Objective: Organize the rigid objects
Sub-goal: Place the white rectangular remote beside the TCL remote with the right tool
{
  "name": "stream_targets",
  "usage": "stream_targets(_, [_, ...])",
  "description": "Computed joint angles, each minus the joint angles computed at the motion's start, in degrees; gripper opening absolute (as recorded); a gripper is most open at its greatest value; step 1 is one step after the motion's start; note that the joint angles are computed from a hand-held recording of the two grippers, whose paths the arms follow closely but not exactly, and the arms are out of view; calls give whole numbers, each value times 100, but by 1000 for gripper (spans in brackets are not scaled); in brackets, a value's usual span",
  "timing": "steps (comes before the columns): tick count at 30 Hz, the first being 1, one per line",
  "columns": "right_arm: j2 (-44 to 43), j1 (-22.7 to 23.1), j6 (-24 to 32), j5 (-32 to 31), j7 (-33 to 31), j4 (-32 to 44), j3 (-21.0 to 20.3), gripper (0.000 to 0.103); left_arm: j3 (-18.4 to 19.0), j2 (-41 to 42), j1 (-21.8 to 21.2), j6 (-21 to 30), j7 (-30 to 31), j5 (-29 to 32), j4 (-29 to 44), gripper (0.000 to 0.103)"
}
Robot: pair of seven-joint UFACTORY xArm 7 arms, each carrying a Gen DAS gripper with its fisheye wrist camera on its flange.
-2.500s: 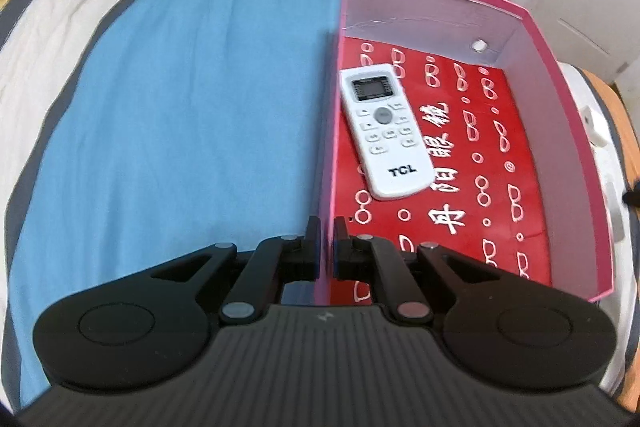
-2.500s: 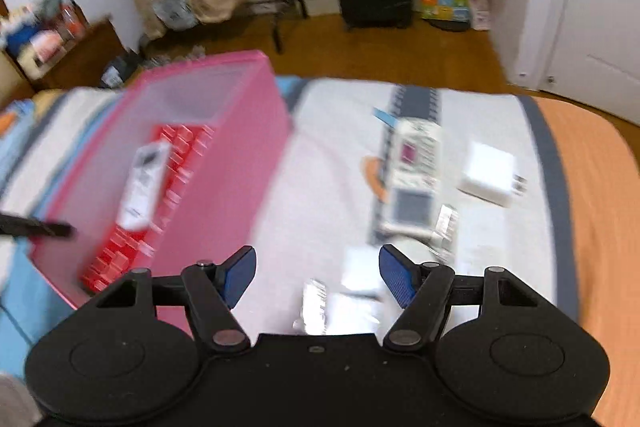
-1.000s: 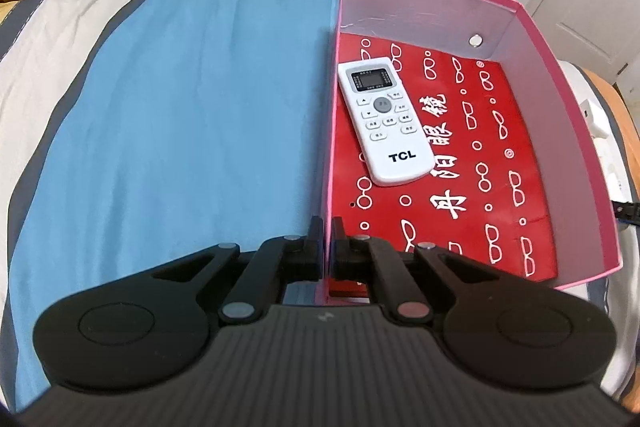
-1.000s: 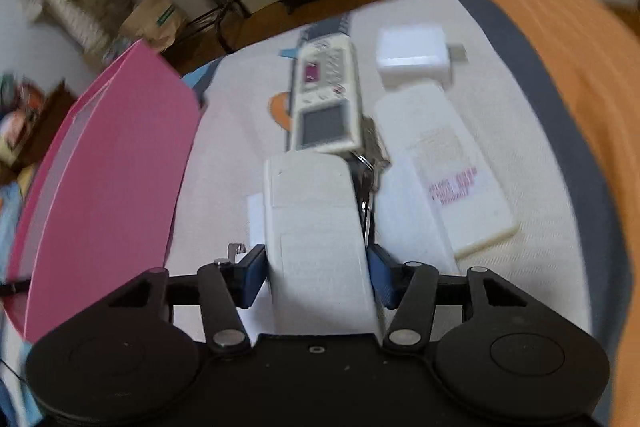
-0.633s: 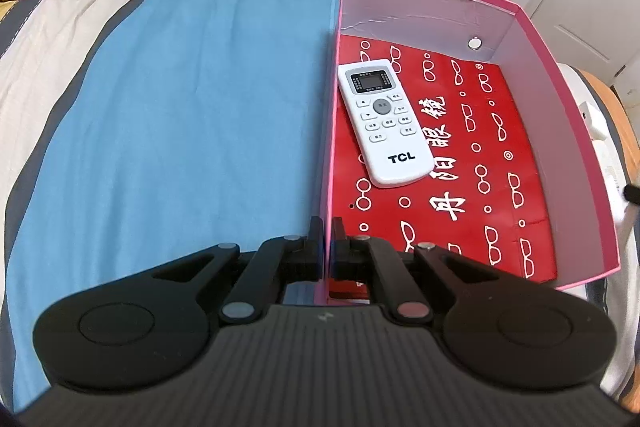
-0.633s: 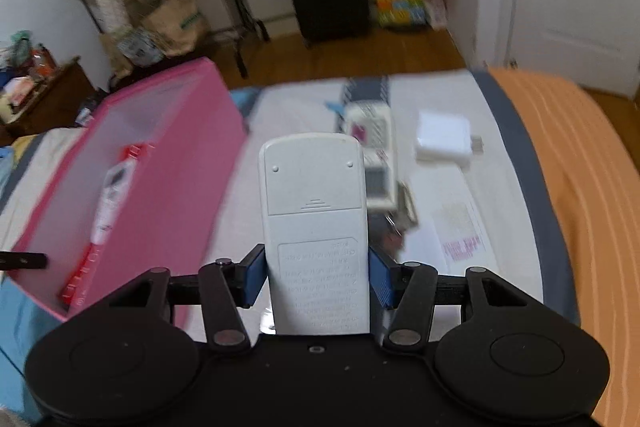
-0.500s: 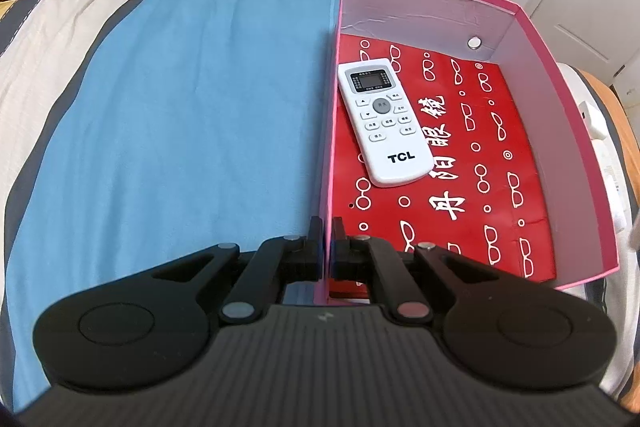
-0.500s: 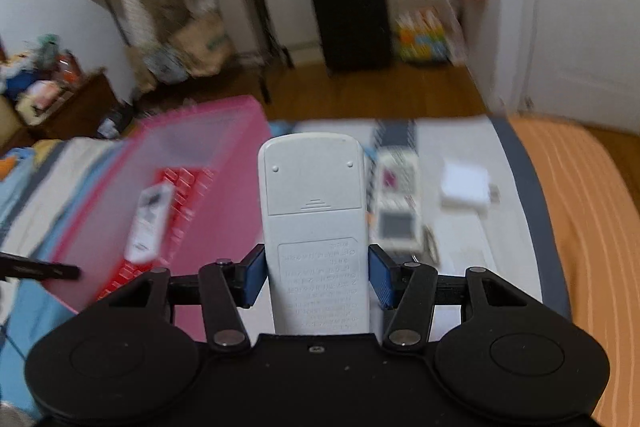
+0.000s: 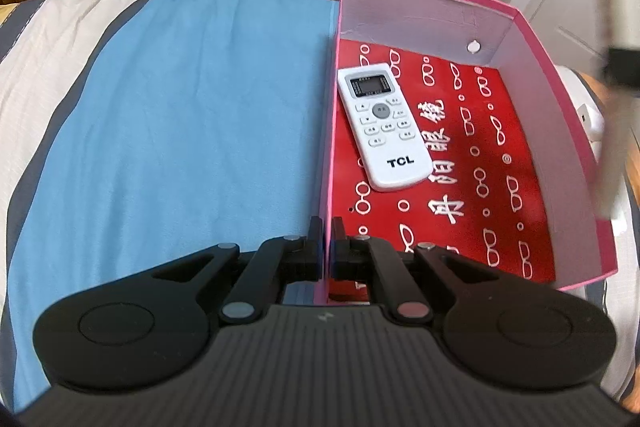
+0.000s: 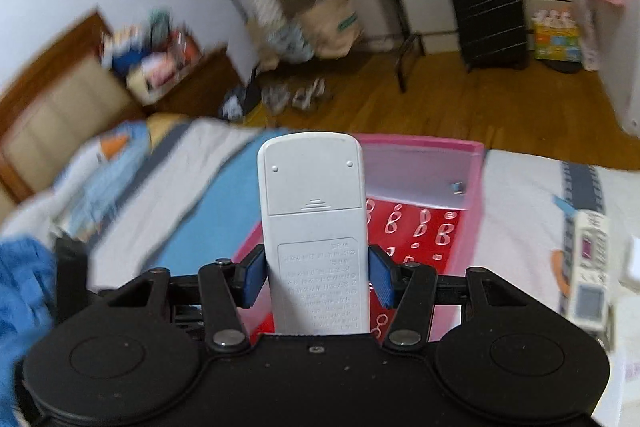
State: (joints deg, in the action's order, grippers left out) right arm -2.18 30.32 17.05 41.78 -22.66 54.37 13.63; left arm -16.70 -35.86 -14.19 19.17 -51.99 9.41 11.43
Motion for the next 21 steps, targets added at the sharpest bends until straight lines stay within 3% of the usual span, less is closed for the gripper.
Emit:
stream_targets(5, [1064, 76, -82, -1986, 1403, 634, 60, 59, 193, -72, -113, -140, 171, -77, -124, 3])
stream_targets(9, [1487, 93, -8, -2928, 2212, 897, -28, 59, 322, -109, -182, -225, 380, -212, -187, 4])
stream_targets(18, [2167, 196, 248, -3894, 3348, 1543, -142, 59, 293, -49, -139, -303, 569, -333, -183, 4])
stream_targets(21, [2164, -16, 291, -3722, 3213, 1555, 82, 59, 293, -17, -136, -308, 586, -364, -162, 4])
